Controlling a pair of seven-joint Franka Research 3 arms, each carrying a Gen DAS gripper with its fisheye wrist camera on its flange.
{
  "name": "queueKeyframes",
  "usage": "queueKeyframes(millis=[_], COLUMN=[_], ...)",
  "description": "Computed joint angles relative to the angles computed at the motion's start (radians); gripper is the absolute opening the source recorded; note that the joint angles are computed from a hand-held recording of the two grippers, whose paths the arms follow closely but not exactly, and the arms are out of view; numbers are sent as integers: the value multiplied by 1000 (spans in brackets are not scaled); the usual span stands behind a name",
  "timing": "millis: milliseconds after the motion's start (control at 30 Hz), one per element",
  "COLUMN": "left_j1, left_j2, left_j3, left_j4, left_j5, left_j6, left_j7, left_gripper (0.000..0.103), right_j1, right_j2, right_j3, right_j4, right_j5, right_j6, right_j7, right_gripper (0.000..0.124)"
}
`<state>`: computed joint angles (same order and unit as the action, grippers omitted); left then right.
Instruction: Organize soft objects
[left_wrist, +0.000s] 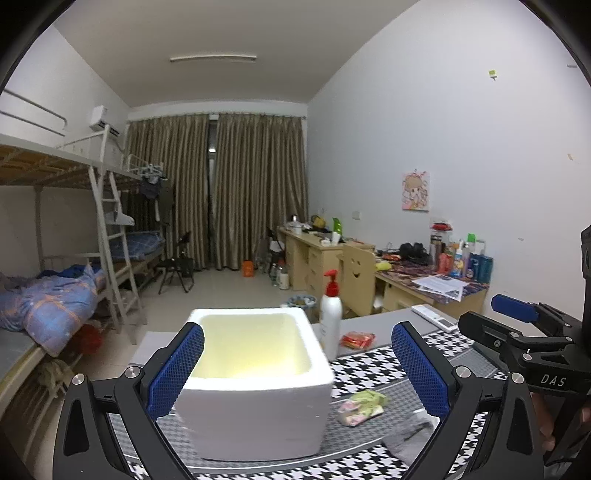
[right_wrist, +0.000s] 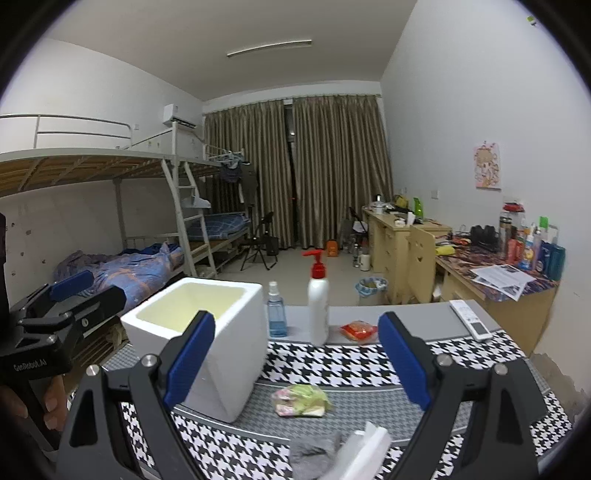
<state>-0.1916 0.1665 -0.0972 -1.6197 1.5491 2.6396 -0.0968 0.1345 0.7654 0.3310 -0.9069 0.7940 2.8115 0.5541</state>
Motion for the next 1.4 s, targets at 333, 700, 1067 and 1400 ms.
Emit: queueKeyframes(millis=[333,700,1067,1400], left_j1=[-33,-67,-91,-110], left_j2=[72,135,185,236], left_j3=[15,39,65,87], left_j4=[79,142,187,226], left_j5=[-27,-91,-185,-299], left_j6=[43,62,90,121], left_j7=[54,132,228,347], left_gripper=[102,102,102,102], right_j1=[-29,-43,-70,-71], right_j2=[-29,-11,-34,-29], right_j3=[-4,-16,0,-23], right_j4=[-58,-52,-107,-119], right_j5=[12,-10,9,-19], right_j6=[47,69,94,87], right_j7=[12,46,28,75], right_gripper=[92,92,92,93])
